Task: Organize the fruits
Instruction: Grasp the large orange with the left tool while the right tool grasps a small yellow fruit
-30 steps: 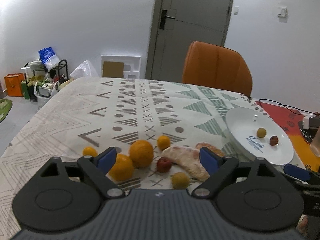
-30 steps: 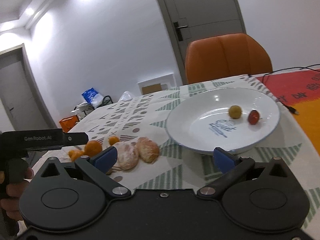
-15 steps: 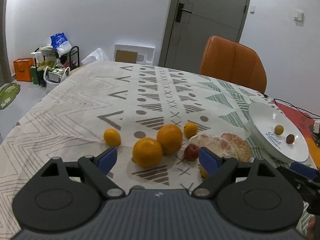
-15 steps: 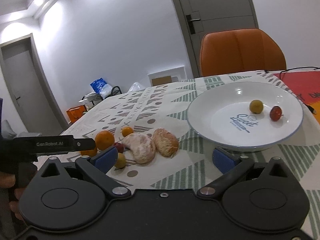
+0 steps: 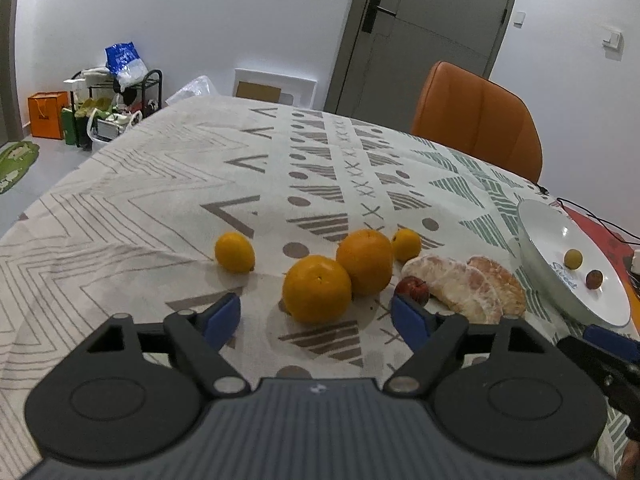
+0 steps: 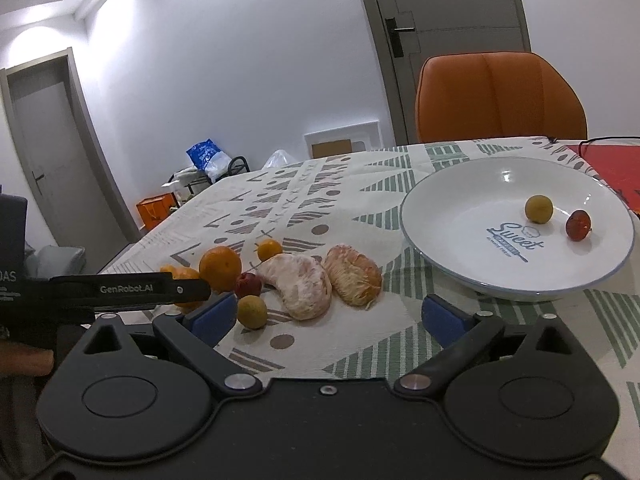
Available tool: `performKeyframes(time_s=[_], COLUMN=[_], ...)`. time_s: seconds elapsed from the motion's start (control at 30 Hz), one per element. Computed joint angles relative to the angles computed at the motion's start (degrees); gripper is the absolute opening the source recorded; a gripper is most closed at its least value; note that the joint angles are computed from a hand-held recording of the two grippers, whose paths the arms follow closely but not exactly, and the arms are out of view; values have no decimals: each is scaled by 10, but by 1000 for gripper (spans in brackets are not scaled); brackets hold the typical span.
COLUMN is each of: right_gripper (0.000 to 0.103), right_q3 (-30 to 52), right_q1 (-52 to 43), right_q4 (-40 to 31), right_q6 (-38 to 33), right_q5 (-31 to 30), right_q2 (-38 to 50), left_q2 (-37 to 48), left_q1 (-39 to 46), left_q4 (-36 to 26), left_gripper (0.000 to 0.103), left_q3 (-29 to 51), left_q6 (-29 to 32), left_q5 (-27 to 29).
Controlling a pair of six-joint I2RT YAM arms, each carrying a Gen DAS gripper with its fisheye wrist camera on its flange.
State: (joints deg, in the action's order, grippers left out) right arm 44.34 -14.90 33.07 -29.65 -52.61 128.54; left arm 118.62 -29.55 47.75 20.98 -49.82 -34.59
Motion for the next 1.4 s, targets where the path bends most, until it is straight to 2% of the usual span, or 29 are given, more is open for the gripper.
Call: performKeyframes(time_s=[0.13, 0.2, 0.27, 0.37, 0.7, 0.87, 0.97, 1.1, 1.2, 1.27, 1.33, 1.4], right_gripper=[93, 91, 90, 87, 78, 68, 66, 64, 59, 52, 46, 45], right_q3=[1, 1, 0, -2, -5, -2, -1, -8, -17, -20, -18, -17], right_q1=[8, 13, 17, 26, 63, 82, 94, 108, 119, 123, 121, 121], right_q4=[-1, -2, -4, -2, 2, -6, -9, 20, 45, 52, 41, 34], right_q6=[0, -1, -2, -1, 1, 0, -1, 8, 17, 18, 16, 14], right_q5=[9, 14, 17, 20, 34, 40, 44, 53, 65, 69, 62, 60], right_q2=[2, 1, 0, 1, 4, 8, 9, 15, 16, 16, 15, 15], left_q2=[14, 16, 17, 24, 23, 13, 6, -9, -18, -24, -31, -40], left_q1=[0, 2, 4, 11, 21, 27, 27, 28, 28, 27, 26, 22], left_q4=[23, 28, 33, 67, 115, 123, 128, 126, 125, 116, 107, 94], left_gripper=[72, 63, 50, 36, 35, 35, 35, 35, 35, 35, 35, 35], left_q3=[0, -1, -3, -15, -48, -65, -78, -91, -98, -97, -96, -93], left_q6=[11, 13, 16, 24, 25, 24, 22, 22, 23, 23, 23, 23], left_q5=[-9, -11, -12, 1, 21, 21, 16, 11, 8, 6, 3, -1])
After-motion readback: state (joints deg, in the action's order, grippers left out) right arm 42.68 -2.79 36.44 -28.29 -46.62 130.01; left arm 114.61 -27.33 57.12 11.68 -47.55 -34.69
